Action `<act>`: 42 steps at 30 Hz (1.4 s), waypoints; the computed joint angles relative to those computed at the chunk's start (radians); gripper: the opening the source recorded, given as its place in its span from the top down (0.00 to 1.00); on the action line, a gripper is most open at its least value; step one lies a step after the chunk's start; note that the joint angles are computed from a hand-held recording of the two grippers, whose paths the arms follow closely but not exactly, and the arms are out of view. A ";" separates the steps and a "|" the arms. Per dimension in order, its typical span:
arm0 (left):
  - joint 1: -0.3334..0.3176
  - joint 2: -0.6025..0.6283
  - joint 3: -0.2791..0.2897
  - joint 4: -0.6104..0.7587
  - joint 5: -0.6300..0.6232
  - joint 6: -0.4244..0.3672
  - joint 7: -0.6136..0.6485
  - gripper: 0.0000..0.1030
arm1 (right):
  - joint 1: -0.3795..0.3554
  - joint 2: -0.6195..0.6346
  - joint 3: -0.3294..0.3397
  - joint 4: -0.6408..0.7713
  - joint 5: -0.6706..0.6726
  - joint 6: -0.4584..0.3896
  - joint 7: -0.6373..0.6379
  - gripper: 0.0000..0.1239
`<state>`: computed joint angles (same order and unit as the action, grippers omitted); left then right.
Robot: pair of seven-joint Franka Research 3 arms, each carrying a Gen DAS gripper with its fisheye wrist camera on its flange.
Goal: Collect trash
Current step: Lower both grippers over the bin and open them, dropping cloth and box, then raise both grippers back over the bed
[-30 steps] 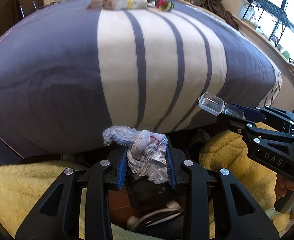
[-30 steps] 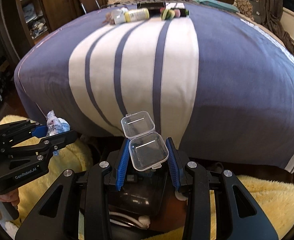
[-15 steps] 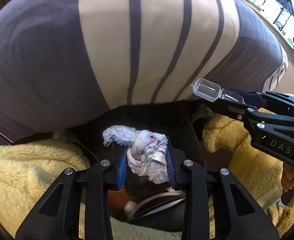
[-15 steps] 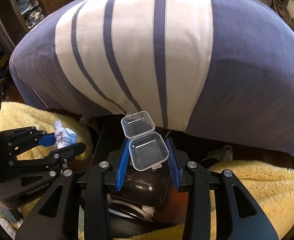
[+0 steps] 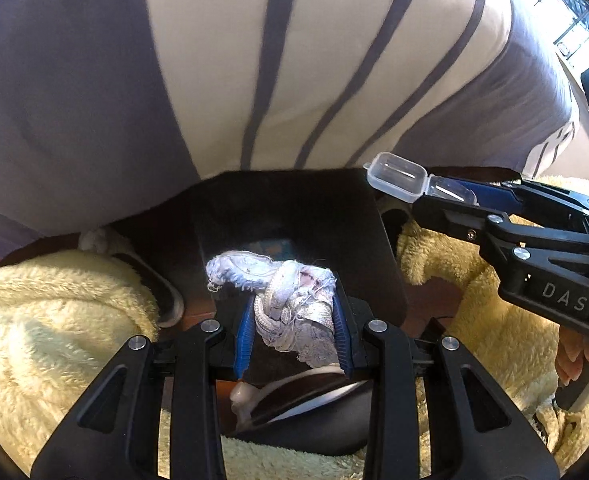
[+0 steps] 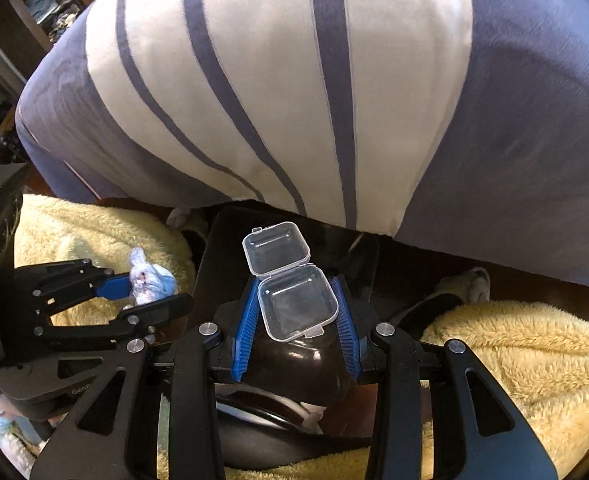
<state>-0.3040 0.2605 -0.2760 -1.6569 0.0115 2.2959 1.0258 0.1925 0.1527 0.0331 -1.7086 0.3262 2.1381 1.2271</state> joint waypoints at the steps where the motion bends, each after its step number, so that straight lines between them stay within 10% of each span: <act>1: 0.002 0.006 -0.003 0.004 -0.010 -0.003 0.007 0.69 | 0.000 0.002 0.000 0.001 0.003 -0.005 0.001 0.69; 13: 0.007 0.026 -0.001 0.026 -0.031 -0.055 0.004 0.57 | -0.002 0.049 0.001 0.044 0.019 -0.018 0.025 0.58; 24: -0.011 0.010 0.006 0.044 0.032 -0.063 -0.026 0.15 | -0.007 0.013 -0.009 0.020 -0.002 0.045 0.079 0.48; 42: -0.035 -0.054 0.018 0.062 0.168 -0.001 -0.082 0.08 | -0.022 -0.053 -0.013 -0.021 0.002 0.121 0.087 0.38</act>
<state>-0.3389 0.2070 -0.2581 -1.5952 0.1790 2.2954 0.9434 0.1707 0.0998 0.0203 -1.7295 0.3279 2.2589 1.3144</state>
